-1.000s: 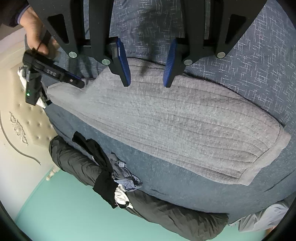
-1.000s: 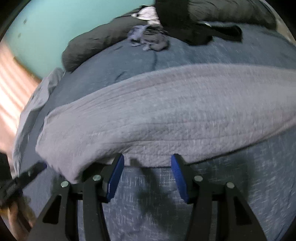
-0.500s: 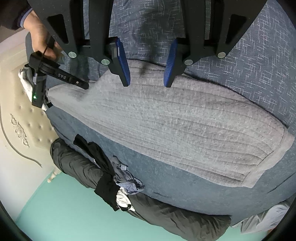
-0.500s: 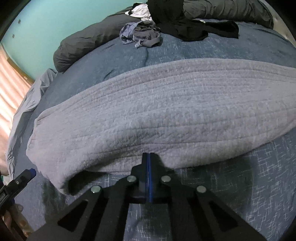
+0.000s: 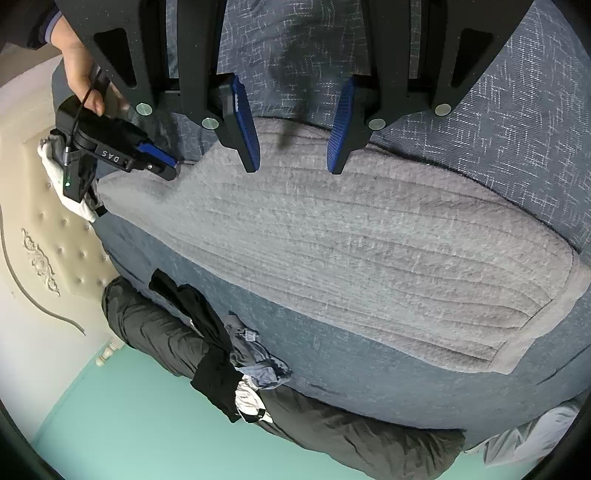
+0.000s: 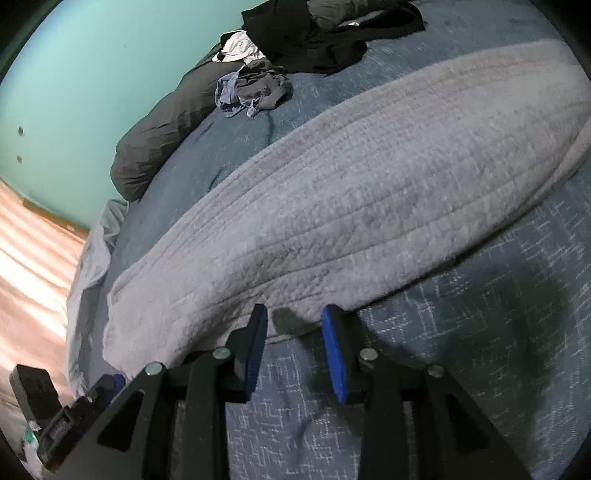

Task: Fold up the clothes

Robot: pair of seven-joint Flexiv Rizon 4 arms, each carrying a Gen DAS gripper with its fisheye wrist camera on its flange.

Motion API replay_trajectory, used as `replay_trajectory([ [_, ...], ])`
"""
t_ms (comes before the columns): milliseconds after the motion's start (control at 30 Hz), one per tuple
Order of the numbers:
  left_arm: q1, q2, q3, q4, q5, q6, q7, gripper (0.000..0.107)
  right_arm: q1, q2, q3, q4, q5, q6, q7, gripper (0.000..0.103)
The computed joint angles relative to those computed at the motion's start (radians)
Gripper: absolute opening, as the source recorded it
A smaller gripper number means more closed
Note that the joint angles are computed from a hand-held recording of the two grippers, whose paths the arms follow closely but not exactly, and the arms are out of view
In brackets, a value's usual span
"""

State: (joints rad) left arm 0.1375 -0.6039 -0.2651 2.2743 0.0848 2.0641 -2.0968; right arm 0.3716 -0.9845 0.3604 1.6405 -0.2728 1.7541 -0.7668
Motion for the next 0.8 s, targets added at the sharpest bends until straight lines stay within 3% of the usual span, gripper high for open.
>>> replay_trajectory([
  [100,0.002,-0.002,-0.006,-0.007,0.005,-0.006,0.003,0.041,-0.001,-0.013,0.005,-0.013,0.013,0.010,0.015,0.028],
  [133,0.004,-0.003,-0.010,-0.010,0.007,-0.009,0.005,0.041,-0.003,-0.014,0.007,-0.014,0.013,0.017,0.017,0.023],
  [167,0.005,-0.005,-0.014,-0.012,0.009,-0.013,0.007,0.042,-0.005,-0.016,0.009,-0.014,0.013,0.024,0.018,0.010],
  [233,0.008,-0.009,-0.022,-0.019,0.012,-0.023,0.012,0.042,-0.011,-0.018,0.016,-0.014,0.010,0.038,0.022,0.001],
  [500,0.004,-0.017,-0.033,-0.034,0.000,-0.038,0.026,0.042,-0.068,-0.021,0.064,0.025,-0.041,0.112,0.053,0.000],
  [600,0.004,-0.017,-0.034,-0.033,-0.003,-0.036,0.025,0.043,-0.105,-0.039,0.105,0.027,-0.057,0.087,0.102,0.005],
  [700,0.005,-0.015,-0.034,-0.031,-0.003,-0.034,0.025,0.043,-0.107,-0.051,0.102,0.035,-0.042,0.116,0.139,0.032],
  [800,0.011,-0.015,-0.037,-0.029,-0.001,-0.030,0.022,0.043,-0.098,-0.063,0.083,0.026,-0.059,0.144,0.164,0.032],
])
